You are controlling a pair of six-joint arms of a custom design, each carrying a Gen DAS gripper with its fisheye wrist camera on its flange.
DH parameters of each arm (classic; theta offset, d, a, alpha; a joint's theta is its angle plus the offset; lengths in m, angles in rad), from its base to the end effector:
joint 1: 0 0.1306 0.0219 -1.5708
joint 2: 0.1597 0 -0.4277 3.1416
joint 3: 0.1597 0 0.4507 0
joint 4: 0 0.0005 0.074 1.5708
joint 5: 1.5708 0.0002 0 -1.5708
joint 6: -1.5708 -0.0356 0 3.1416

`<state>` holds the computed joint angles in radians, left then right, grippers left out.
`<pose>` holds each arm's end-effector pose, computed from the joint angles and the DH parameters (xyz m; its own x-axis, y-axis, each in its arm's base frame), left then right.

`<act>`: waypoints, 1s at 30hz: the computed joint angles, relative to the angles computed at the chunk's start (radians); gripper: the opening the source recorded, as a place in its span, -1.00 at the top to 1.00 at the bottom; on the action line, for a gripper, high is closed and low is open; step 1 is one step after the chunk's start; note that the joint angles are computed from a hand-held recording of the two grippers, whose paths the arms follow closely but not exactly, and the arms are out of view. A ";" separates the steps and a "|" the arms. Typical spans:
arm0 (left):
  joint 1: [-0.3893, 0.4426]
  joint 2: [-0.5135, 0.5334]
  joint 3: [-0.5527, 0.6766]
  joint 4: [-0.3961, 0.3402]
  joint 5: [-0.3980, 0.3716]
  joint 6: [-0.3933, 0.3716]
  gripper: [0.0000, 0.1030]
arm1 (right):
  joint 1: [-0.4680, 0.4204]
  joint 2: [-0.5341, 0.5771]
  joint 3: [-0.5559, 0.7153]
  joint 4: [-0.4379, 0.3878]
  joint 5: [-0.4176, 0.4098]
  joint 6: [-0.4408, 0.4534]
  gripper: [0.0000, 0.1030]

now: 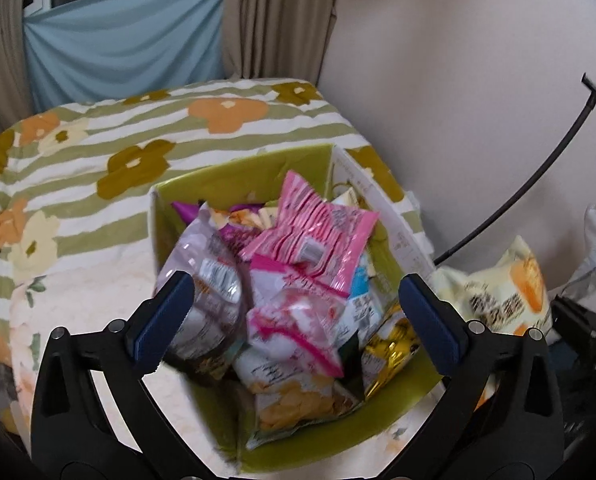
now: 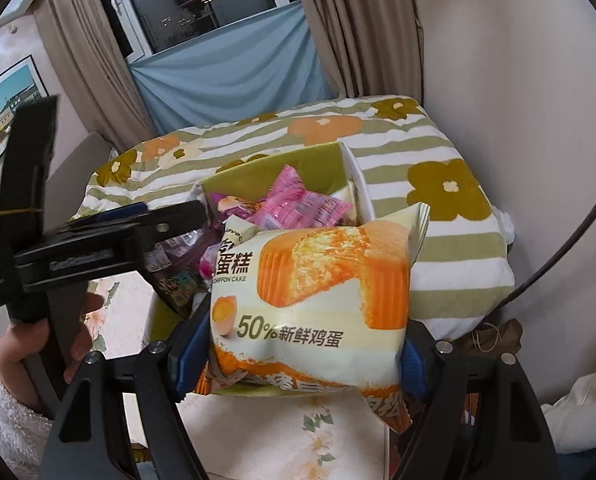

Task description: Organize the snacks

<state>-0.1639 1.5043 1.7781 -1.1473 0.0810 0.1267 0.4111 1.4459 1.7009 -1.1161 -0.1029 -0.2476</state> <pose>0.5576 -0.0957 0.5943 -0.7773 0.0009 -0.6292 0.1166 0.9829 -0.1427 0.4975 0.2203 0.5886 -0.7866 -0.0770 -0.6126 -0.2744 0.9324 0.2352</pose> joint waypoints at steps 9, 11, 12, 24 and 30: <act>0.039 -0.099 -0.116 0.024 -0.006 0.035 -0.97 | -0.010 0.007 0.012 0.021 -0.047 0.053 -0.46; 0.043 -0.115 -0.135 0.030 -0.026 0.044 -0.97 | -0.008 0.025 0.029 0.031 -0.064 0.079 -0.48; 0.042 -0.117 -0.137 0.029 -0.035 0.049 -0.97 | -0.008 0.032 0.034 0.036 -0.070 0.084 -0.48; 0.065 -0.149 -0.176 -0.007 -0.086 0.128 -0.97 | -0.008 0.143 0.119 0.033 -0.167 0.187 -0.77; 0.071 -0.182 -0.226 -0.008 -0.078 0.123 -0.97 | 0.009 0.078 0.033 0.080 -0.127 0.214 -0.81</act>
